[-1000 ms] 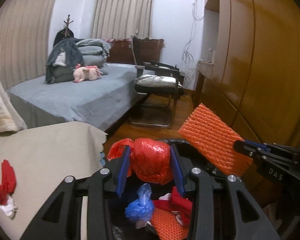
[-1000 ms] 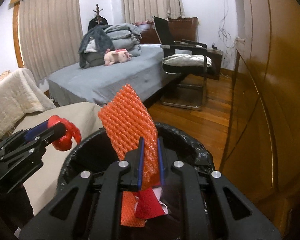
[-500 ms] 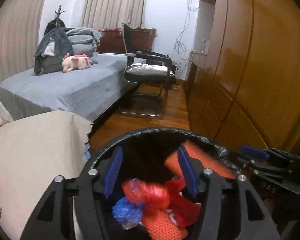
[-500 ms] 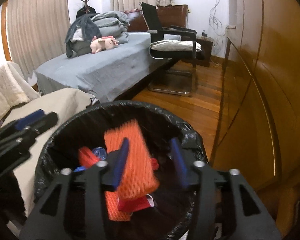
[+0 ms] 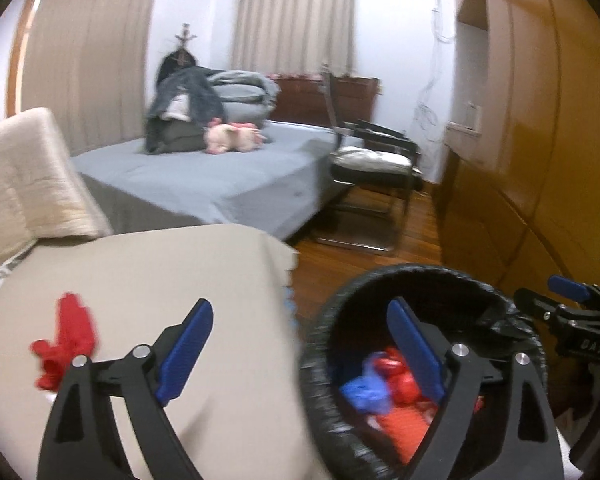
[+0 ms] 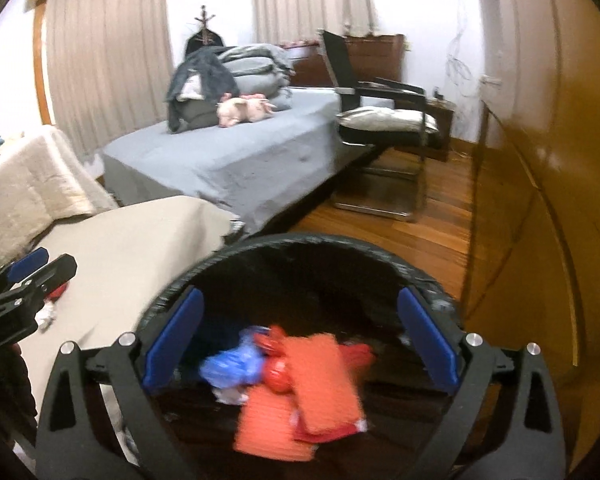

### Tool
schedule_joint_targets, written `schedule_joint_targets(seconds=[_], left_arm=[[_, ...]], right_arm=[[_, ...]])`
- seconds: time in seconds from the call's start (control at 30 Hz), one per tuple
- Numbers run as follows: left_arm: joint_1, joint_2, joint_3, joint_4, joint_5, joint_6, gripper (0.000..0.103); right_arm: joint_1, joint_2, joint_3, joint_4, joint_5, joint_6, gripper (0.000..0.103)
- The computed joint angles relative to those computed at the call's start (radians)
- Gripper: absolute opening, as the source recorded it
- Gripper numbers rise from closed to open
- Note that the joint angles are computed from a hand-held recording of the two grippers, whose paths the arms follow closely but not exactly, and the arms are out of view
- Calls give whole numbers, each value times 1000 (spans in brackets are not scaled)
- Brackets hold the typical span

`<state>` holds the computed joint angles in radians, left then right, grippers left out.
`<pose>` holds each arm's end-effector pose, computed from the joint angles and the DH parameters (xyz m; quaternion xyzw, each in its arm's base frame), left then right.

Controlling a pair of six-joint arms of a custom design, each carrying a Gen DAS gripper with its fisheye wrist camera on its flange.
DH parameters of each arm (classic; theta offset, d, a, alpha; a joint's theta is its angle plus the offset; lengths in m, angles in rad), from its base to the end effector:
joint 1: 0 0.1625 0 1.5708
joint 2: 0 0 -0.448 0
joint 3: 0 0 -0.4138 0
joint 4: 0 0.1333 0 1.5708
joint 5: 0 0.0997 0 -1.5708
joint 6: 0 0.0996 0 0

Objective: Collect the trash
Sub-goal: 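Reach the left gripper to the red glove on the table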

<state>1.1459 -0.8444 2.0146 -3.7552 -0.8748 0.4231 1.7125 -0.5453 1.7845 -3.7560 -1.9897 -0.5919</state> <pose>-0.0580 -0.6065 0.1606 0.1871 0.8171 -0.4568 0.2977 0.1836 -0.6302 0.0313 0.2239 -0.8468 0.3930 0.2799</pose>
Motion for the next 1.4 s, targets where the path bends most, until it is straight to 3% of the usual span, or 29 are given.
schedule_joint_targets(seconds=[0.4,0.63,1.2,1.4], left_arm=[[64,-114,70,-181,178,87,88],[139,-148,52,-155,199,70,88],[296,-127,-113,143,131,-55,85],[326,-111,-168,263,127,-109,77]], right_arm=[[96,133,-172,170,87,0,95],[136,225,-289,254,120,3,95],[162,440,-609,459,60,-6,95],[165,477,-668,497,52,-7,95]])
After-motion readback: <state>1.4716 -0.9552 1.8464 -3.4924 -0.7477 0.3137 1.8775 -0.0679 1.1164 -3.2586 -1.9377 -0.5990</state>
